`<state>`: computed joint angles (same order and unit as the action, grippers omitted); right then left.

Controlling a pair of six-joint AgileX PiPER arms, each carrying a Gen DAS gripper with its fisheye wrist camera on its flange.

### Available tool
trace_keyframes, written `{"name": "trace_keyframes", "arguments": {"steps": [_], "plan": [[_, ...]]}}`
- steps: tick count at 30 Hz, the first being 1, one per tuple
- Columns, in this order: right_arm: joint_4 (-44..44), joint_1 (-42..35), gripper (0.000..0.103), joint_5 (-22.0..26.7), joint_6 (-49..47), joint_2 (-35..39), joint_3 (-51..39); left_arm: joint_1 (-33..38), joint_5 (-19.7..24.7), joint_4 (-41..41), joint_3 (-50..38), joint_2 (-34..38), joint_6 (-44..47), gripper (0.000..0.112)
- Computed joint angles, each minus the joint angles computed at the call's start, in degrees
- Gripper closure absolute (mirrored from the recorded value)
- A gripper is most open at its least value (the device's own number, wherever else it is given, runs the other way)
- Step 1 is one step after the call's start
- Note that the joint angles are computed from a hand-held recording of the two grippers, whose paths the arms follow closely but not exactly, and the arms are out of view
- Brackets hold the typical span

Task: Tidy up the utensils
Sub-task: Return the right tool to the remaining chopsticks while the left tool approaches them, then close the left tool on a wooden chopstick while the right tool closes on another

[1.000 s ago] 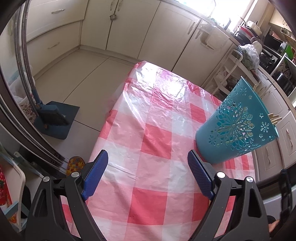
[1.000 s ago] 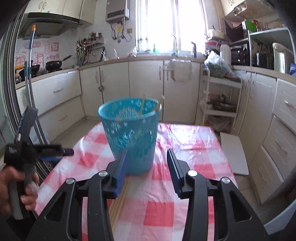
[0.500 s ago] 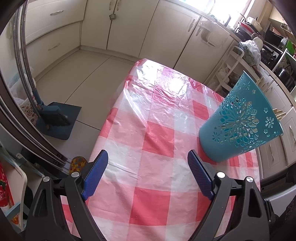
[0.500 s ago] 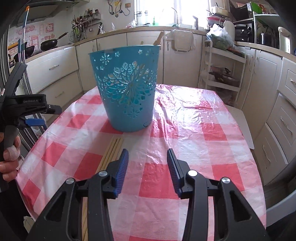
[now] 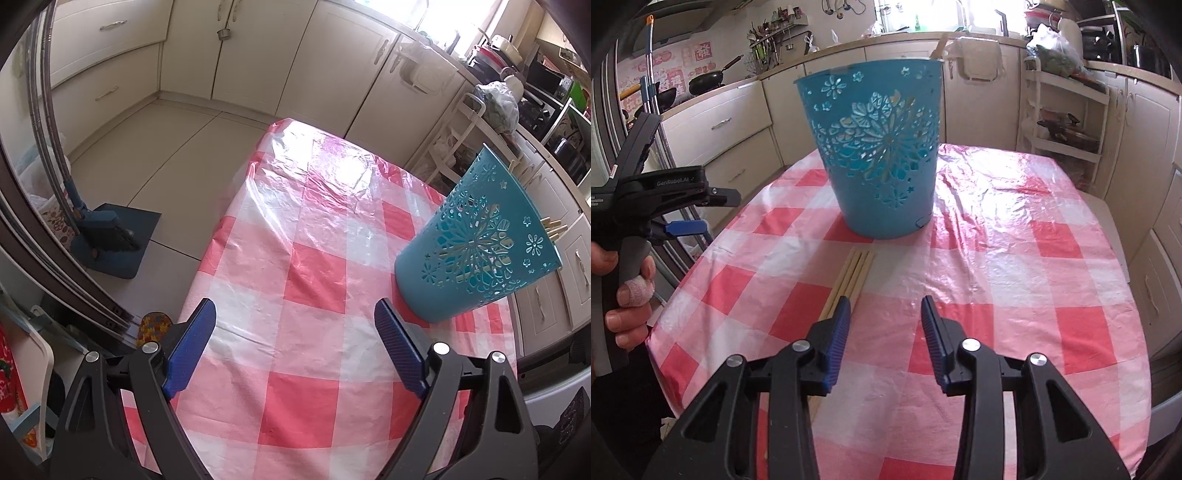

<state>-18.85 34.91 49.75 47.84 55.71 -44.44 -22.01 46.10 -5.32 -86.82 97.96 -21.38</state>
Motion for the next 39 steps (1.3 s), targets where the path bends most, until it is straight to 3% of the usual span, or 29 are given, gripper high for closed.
{"name": "trace_keyframes", "arguments": {"steps": [9,19,23,26,31,35,39], "plan": [[10.10,-4.29,0.075,-3.32,-8.93,3.08,-0.11,-0.54,0.57,0.00,-0.67,0.54,0.72,0.028],[12.42,-7.28,0.079,-3.66,-11.97,9.63,-3.50,-0.41,0.66,-0.72,-0.82,0.85,1.44,0.028],[9.58,-5.56,0.082,-2.74,-9.64,10.45,-4.13,-0.39,0.75,-0.73,-0.88,0.85,1.39,0.028],[9.57,-6.06,0.090,-2.17,-10.28,10.16,-4.02,-0.40,0.63,-0.81,-0.74,0.79,1.57,0.028],[13.47,-8.31,0.093,1.88,-16.47,9.78,-5.55,-0.80,2.98,-5.93,-1.89,2.41,7.98,0.028],[17.40,-11.98,0.094,6.73,-24.61,8.77,-6.78,-6.29,4.66,-3.73,-2.52,3.50,11.68,0.028],[20.72,-16.69,0.094,5.82,-26.93,5.56,-3.79,-10.87,4.66,-1.26,-2.30,4.03,12.36,0.028]]}}
